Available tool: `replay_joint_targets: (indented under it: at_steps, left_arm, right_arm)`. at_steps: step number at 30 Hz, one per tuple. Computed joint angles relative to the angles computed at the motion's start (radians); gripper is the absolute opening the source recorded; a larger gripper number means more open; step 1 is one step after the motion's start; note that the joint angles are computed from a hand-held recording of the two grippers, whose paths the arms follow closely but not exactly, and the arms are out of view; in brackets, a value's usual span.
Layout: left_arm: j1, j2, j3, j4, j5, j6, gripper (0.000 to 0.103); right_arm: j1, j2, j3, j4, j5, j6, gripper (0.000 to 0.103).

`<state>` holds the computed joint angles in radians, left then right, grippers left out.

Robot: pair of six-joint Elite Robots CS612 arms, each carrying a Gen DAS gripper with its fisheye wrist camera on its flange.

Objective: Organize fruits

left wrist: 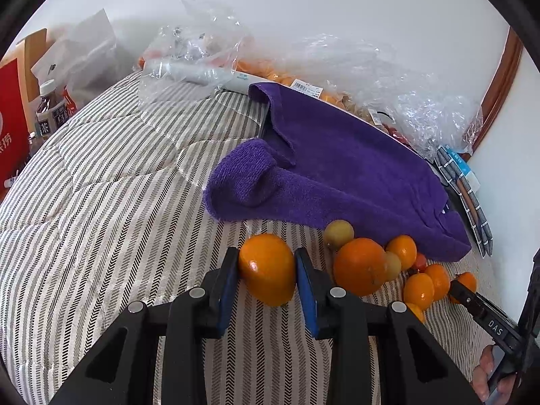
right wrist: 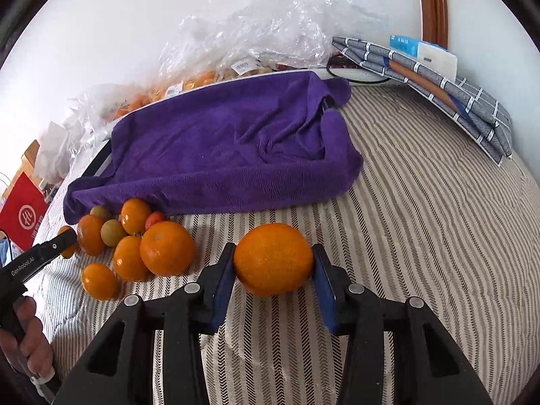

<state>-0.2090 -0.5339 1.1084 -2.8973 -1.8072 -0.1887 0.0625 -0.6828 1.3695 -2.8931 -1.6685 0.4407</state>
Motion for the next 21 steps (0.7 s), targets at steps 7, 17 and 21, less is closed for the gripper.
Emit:
replay_joint_targets:
  at_steps: [7,17,21]
  left_arm:
    - [0.004,0.001,0.005,-0.032,-0.013,-0.014,0.031]
    - [0.009,-0.001,0.012,-0.056,-0.033,-0.031,0.031]
    - [0.007,-0.012,0.031,-0.089,-0.008,-0.031,0.031]
  right_arm:
    - [-0.003,-0.005,0.021,-0.052,0.001,0.008,0.044]
    - [-0.009,-0.036,0.075,-0.107,-0.003,0.057,0.043]
    - [-0.006,-0.055,0.086,-0.119,-0.035,0.053,0.043]
